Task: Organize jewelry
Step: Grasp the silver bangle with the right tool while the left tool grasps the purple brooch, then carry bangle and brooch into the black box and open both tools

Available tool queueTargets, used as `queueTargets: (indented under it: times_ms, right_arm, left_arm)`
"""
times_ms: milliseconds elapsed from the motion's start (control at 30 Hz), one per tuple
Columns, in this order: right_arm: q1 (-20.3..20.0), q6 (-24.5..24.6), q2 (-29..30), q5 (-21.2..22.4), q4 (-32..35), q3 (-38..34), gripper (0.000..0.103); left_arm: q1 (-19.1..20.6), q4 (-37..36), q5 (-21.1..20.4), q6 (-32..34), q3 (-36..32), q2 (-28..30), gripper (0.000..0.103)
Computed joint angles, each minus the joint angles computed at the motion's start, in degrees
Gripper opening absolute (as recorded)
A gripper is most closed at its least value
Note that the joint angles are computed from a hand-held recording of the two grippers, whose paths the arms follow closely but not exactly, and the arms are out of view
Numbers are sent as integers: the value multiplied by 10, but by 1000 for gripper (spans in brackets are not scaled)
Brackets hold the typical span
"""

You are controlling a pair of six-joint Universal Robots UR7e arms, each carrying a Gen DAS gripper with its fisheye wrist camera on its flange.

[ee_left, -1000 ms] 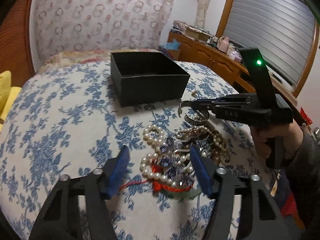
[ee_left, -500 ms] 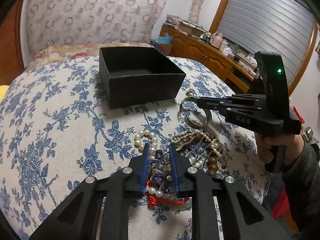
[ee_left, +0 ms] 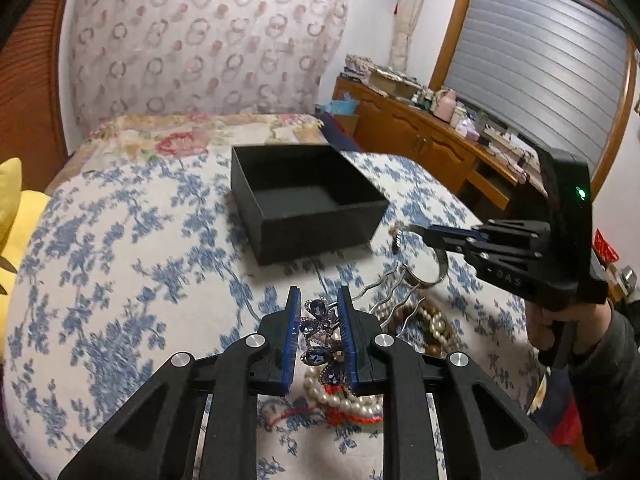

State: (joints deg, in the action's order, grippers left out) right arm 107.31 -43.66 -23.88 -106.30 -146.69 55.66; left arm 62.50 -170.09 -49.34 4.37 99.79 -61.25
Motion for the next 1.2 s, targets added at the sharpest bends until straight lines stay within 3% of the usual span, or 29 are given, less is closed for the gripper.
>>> queueTargets:
  times_ms: [200, 533, 800, 1000, 1067, 1200]
  right_arm:
    - [5, -8, -2, 14, -21, -8, 6]
    - [12, -4, 47, 5, -5, -106, 6]
    - [18, -10, 95, -13, 20, -189, 6]
    - [21, -16, 140, -22, 55, -265, 6]
    - [22, -17, 150, -24, 63, -279, 6]
    - [23, -20, 169, -16, 78, -306, 6]
  left_arm:
    - [1, -6, 17, 15, -41, 19, 17]
    - [10, 6, 54, 57, -155, 79, 17]
    - [28, 47, 67, 51, -229, 126, 17]
    - [34, 57, 76, 47, -248, 140, 19]
    - [34, 50, 75, 47, -244, 138, 27]
    - [32, 29, 78, 60, -229, 129, 31]
